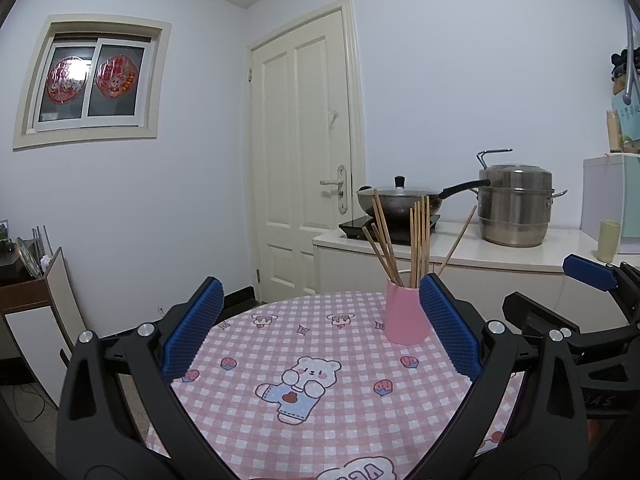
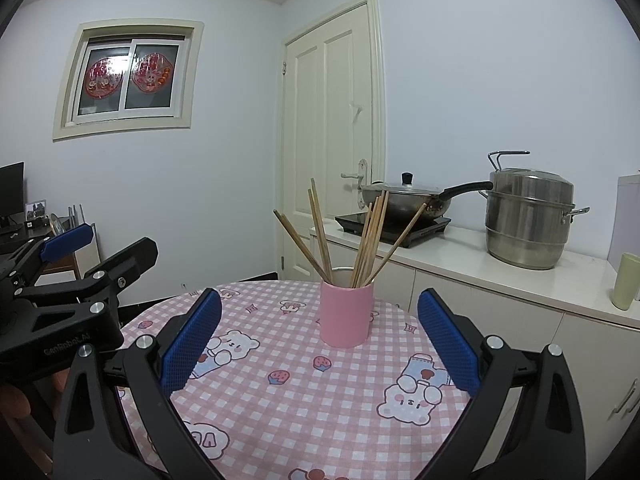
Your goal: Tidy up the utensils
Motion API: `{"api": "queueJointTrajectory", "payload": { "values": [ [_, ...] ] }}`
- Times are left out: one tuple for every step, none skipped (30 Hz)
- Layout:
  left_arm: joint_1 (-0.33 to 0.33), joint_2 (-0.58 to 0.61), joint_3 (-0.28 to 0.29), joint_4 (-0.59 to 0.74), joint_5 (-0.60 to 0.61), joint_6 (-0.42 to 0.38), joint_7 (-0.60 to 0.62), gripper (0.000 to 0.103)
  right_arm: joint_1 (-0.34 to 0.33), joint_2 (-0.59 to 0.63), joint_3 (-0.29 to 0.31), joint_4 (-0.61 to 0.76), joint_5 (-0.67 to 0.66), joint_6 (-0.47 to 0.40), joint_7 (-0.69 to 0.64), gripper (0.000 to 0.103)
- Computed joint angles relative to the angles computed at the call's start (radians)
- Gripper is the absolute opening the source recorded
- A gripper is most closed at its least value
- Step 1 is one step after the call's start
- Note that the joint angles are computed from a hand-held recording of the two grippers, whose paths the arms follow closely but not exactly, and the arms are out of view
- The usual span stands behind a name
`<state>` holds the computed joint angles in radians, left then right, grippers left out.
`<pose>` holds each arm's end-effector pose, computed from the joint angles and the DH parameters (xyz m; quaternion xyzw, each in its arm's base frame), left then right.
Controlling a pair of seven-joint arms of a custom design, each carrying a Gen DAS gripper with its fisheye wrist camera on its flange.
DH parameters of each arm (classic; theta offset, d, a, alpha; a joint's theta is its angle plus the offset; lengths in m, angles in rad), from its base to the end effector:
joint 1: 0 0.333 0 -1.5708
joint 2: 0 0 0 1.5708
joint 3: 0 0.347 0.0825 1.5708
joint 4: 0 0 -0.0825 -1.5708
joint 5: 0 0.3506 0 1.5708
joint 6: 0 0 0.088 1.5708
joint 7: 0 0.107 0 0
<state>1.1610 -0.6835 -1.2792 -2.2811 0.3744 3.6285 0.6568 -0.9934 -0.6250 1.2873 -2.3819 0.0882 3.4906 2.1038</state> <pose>0.4422 -0.2662 0.5824 -0.4667 0.5855 -0.4925 0.4437 0.4257 0.2531 0.5700 -0.5634 0.5312 -0.4352 0.4595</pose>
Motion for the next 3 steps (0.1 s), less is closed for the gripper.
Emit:
{"api": "queueJointTrajectory", "payload": {
  "values": [
    [0.002,0.003,-0.003,0.002,0.002,-0.003,0.001,0.096,-0.001,0.001,0.001,0.000,0.000,-0.001,0.001,0.095],
    [0.007,0.008,-0.009,0.006,0.004,-0.008,0.001,0.096,-0.005,0.003,0.004,0.001,-0.001,-0.004,0.002,0.095],
    [0.012,0.015,-0.017,0.012,0.010,-0.016,0.002,0.096,-0.008,0.006,0.006,0.003,-0.003,-0.006,0.002,0.095]
  ]
}}
